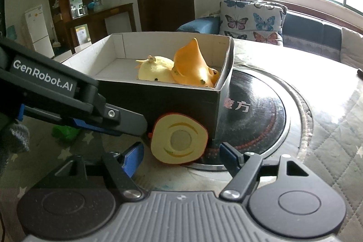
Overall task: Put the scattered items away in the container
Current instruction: 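Move the left gripper down to the red-rimmed yellow disc beside the box, then close the left gripper on the red-rimmed yellow disc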
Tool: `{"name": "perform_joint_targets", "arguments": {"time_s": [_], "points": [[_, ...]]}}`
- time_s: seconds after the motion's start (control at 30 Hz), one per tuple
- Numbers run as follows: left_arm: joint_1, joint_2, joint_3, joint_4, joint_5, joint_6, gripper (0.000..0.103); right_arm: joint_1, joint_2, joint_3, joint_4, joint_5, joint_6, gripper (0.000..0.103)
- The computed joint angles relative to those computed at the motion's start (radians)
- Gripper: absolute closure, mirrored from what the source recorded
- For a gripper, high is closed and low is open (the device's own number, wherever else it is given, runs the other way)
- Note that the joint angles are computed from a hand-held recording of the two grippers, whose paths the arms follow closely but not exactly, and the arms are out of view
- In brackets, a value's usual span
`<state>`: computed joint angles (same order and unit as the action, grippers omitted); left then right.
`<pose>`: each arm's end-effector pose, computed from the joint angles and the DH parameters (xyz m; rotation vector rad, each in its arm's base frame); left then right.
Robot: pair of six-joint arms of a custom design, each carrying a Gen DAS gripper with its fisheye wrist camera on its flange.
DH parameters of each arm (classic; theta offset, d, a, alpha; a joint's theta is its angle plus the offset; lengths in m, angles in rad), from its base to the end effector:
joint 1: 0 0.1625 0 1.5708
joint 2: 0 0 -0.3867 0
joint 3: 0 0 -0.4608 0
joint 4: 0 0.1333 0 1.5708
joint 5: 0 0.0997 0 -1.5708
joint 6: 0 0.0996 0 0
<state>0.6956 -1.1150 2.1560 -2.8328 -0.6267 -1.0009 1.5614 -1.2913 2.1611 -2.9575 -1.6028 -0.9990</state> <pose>-0.2568 -0.4931 0.0770 -0.2972 2.4767 -1.1887 0.1250 -0.5410 0.1448 1.3180 -2.4676 0.6259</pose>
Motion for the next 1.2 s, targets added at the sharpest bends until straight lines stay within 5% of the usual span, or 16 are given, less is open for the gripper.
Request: {"name": "perform_joint_targets", "arguments": {"time_s": [0.23,0.4,0.77,1.2], "points": [[0.02,0.019,-0.029,-0.012,-0.021,0.05,0.07,0.004,0.019,-0.021,0.021,0.003,0.013,0.031],[0.033,0.026,-0.041,-0.017,-0.034,0.074,0.069,0.004,0.034,-0.036,0.035,-0.001,0.025,0.044],[0.056,0.045,-0.053,-0.052,-0.074,0.122,0.071,0.003,0.03,-0.041,0.054,0.009,0.017,0.045],[0.005,-0.001,0.007,-0.082,-0.057,0.092,0.071,0.019,-0.043,0.009,0.062,0.035,-0.025,0.045]]}}
